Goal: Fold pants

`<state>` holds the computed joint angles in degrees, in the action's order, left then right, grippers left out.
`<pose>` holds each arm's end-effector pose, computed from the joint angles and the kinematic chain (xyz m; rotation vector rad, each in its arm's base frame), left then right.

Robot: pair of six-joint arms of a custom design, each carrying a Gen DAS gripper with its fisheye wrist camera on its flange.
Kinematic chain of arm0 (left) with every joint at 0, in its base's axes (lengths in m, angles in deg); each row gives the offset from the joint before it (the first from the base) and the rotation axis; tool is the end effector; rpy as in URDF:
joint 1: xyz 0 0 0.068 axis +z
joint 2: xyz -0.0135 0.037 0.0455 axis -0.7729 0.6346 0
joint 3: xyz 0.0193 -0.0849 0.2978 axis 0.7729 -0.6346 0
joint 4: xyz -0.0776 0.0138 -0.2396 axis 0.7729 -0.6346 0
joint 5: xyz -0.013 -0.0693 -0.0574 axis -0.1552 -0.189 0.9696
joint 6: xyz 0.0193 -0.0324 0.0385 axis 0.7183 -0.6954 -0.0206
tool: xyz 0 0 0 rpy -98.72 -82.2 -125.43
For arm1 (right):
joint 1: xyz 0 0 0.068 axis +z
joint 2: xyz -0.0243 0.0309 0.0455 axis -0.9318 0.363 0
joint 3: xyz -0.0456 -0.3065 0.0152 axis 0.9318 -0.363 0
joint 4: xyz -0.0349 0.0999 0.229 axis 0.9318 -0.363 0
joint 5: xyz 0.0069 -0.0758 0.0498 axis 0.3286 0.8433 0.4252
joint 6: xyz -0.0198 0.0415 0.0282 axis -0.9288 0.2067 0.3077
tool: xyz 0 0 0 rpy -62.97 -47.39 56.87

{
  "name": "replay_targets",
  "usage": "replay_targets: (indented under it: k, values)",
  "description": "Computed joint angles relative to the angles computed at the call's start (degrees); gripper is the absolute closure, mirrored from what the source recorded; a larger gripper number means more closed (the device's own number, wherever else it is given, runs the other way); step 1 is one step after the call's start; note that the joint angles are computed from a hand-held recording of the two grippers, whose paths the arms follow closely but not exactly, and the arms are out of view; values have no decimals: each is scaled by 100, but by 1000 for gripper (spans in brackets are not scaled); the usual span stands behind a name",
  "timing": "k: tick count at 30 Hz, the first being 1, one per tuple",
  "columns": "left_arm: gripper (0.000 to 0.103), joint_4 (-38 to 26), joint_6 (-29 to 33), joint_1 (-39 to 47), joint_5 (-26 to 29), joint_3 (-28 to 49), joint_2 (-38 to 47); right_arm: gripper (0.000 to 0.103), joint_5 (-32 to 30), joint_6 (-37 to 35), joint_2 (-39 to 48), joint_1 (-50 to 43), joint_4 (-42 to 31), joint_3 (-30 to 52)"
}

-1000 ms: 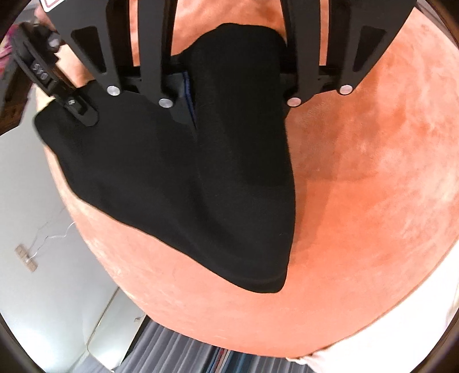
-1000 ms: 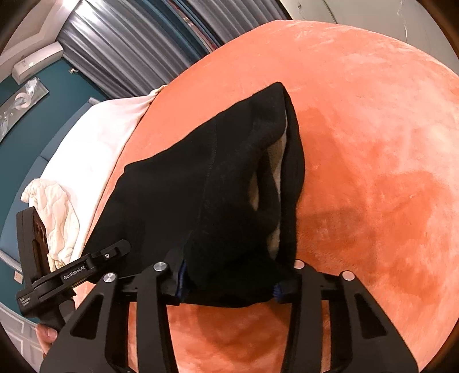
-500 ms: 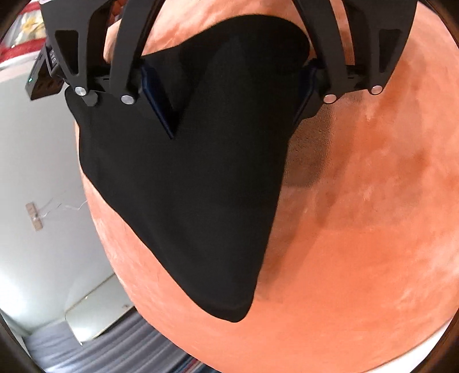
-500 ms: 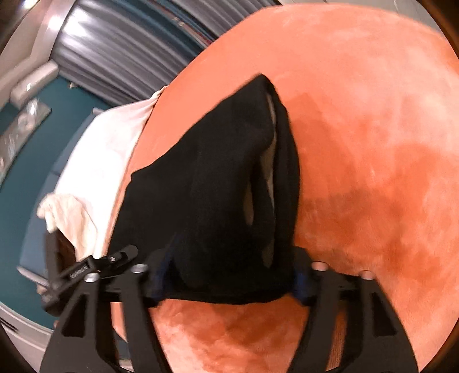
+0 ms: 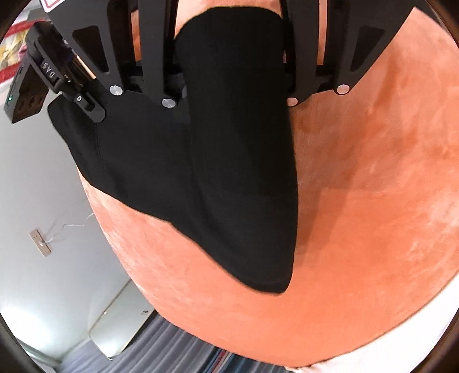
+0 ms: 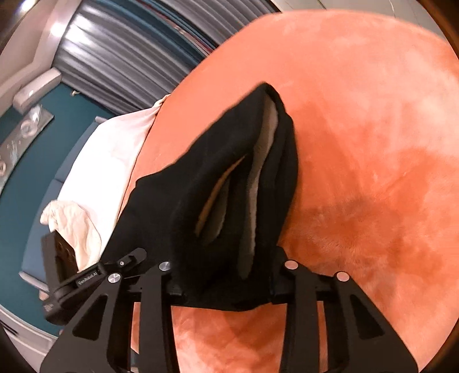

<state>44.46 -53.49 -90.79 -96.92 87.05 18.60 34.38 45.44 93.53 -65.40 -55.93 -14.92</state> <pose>0.2635 -0.2131 0.2021 -0.5194 2.4798 -0.4833 0.3111 0.0388 0.1874 0.0917 2.4287 0.9517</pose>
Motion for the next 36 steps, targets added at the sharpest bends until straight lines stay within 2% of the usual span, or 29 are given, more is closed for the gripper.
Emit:
replay_targets:
  k: [6, 9, 16, 20, 25, 30, 36]
  values:
    - [74, -1123, -243, -808, -911, 253, -476, 70, -3, -319, -1024, -80, -441, -428]
    - [74, -1564, -373, -1093, -1196, 393, -579, 70, 14, -406, -1457, -101, -606, -637]
    - [74, -2080, -870, -1615, -1450, 237, -929, 70, 50, -495, -2159, -91, -967, -968]
    - [74, -2288, -1025, -1787, -1568, 454, -817, 70, -19, -543, -2421, -156, -1121, -1107]
    - [74, -2478, -1072, -1861, -1700, 757, -706, 70, -83, -537, -2660, -159, -1274, -1082]
    - [74, -2808, -1114, -1990, -1954, 981, -859, 70, -316, -744, -2908, -371, -1531, -978]
    - [74, -3118, -1005, -2065, -2281, 1305, -1070, 70, -422, -656, -3162, -391, -1645, -735]
